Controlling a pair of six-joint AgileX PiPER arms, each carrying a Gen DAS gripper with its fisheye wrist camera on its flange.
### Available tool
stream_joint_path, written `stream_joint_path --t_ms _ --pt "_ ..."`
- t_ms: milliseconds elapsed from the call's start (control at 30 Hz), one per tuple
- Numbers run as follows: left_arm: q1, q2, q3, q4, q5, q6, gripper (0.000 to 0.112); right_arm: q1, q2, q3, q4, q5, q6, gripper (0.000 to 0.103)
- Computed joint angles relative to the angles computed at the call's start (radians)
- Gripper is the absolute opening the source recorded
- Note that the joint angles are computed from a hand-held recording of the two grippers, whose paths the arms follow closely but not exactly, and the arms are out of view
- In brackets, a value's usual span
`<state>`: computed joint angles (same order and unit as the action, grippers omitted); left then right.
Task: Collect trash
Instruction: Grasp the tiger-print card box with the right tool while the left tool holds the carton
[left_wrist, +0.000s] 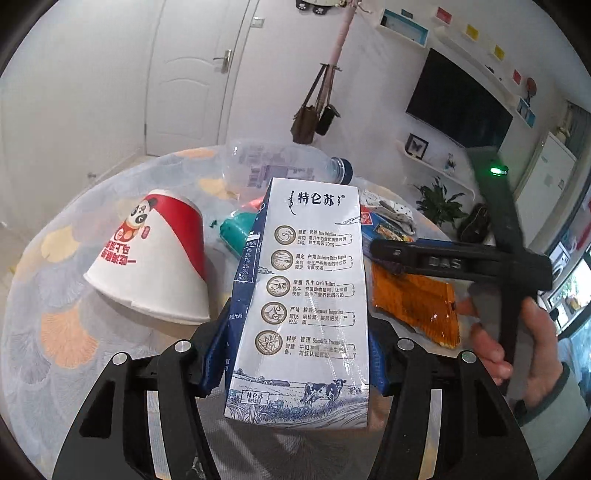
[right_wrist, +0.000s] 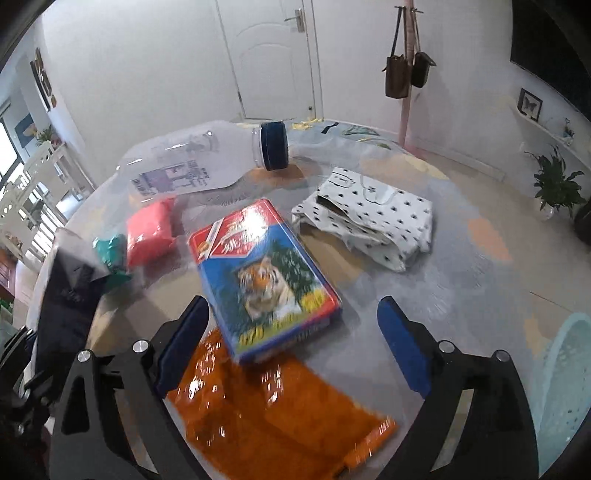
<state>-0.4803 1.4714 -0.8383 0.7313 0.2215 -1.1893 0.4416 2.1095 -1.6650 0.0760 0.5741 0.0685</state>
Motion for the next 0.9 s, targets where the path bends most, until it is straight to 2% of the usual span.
stream_joint_path --t_ms 67,200,233,333,467,600,667,767,833,900 --pt "-0.016 -0.003 0.004 0.109 0.013 -0.104 0.058 0.015 0.024 -0.041 -0.052 0.014 0.032 0.088" --pt "-0.042 -0.007 0.005 0.160 0.030 -0.151 0.058 0.057 0.070 -0.117 -0.166 0.053 0.097 0.079" --pt "-0.044 -0.006 0.004 0.169 0.032 -0.161 0.058 0.065 0.074 -0.122 -0.182 0.052 0.103 0.073" --pt "-0.051 -0.010 0.007 0.172 0.042 -0.166 0.058 0.080 0.063 -0.097 -0.232 0.027 0.141 0.070" --pt "-0.083 -0.035 0.023 0.227 0.084 -0.232 0.058 0.084 0.005 0.000 -0.249 -0.052 0.159 0.062" --pt "-0.119 -0.055 0.022 0.248 0.132 -0.268 0.058 0.072 -0.087 0.125 -0.191 -0.126 0.133 0.059" --pt "-0.114 -0.049 0.007 0.188 0.123 -0.217 0.058 0.073 -0.150 0.195 -0.198 -0.164 0.146 0.058" --pt "-0.100 -0.067 0.009 0.106 0.072 -0.164 0.058 0.065 -0.228 0.268 -0.183 -0.190 0.124 0.057" --pt "-0.112 -0.072 -0.012 0.069 0.075 -0.130 0.058 0.055 -0.273 0.311 -0.161 -0.199 0.103 0.057" --pt "-0.134 -0.073 -0.029 0.096 0.094 -0.157 0.058 0.043 -0.304 0.345 -0.148 -0.211 0.089 0.057"
